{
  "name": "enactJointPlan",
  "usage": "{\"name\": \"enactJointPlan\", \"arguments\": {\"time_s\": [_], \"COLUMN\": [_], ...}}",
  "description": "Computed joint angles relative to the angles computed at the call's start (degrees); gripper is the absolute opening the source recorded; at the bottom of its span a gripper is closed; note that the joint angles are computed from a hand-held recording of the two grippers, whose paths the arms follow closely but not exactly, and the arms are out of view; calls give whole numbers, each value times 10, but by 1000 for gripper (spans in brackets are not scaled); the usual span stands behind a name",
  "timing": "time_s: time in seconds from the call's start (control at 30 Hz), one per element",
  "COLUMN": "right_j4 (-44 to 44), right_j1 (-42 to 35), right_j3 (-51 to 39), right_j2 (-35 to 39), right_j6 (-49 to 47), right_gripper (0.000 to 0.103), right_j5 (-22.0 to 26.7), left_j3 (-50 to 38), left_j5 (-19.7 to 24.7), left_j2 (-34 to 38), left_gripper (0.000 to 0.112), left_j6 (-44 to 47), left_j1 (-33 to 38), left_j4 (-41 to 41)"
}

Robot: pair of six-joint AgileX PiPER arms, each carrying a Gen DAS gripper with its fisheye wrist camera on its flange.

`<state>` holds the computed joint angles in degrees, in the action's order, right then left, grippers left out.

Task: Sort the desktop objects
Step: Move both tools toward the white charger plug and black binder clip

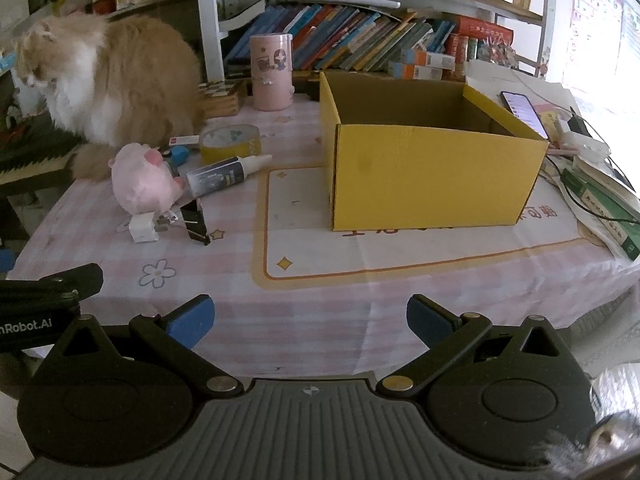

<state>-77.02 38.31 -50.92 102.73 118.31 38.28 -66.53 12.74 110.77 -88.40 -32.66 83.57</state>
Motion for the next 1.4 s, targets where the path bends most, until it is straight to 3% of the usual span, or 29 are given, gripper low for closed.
{"name": "enactJointPlan", "arguments": {"time_s": [0.9, 1.13, 1.4], "right_j4": [2, -21, -67], "right_j1": [-16, -39, -71], "right_j3": [-74, -89, -105], "right_j2": [43, 54, 64], "right_j6": [-103, -125, -157], "right_gripper": [103, 96, 83], "right_j5": [-53, -109, -176], "left_j3": [-5, -19, -55], "left_j5": [25, 37, 42], "left_j2": [6, 15, 35], "left_gripper": [103, 103, 103], "left_j6": [-71, -36, 55], "left_j1": [34, 38, 50], "left_j4": [26, -24, -159]}}
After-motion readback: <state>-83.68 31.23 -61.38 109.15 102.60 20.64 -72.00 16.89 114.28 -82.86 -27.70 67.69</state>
